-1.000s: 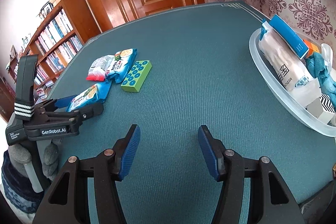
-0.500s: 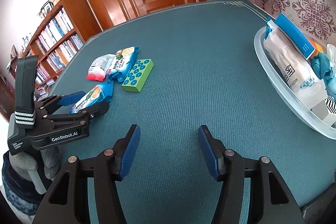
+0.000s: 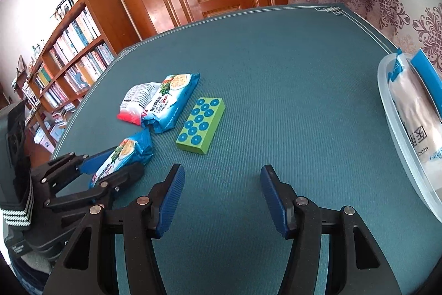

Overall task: Organize objects
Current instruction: 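Grasp the blue Aji cracker packet with the left tool while the right tool grasps the green dotted block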

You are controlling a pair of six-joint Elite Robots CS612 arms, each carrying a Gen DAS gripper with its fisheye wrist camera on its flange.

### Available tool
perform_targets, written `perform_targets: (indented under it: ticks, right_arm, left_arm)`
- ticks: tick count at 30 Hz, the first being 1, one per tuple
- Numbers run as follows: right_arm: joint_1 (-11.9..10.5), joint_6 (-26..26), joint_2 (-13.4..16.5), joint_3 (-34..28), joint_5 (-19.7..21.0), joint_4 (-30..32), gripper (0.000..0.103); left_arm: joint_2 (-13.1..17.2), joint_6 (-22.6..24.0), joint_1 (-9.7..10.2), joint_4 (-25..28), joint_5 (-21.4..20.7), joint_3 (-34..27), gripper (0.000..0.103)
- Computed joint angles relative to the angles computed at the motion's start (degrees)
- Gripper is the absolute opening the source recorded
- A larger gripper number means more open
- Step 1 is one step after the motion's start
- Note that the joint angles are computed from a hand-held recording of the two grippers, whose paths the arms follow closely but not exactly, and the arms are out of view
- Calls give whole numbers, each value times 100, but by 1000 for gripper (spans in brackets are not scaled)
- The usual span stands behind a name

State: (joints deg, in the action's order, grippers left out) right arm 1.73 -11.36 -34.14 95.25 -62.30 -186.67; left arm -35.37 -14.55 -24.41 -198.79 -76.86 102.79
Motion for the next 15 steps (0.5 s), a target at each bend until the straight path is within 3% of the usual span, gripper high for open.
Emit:
perform_targets:
  ticks: [7,15]
  right_arm:
    - [174,39,167,-404,-130,205,59]
    - [374,-244,251,-523,-621,-35,58]
  left_arm:
    - [-44,-242,24,-214,200,85,43]
    - [-53,-508,-11,-146,730,99,43]
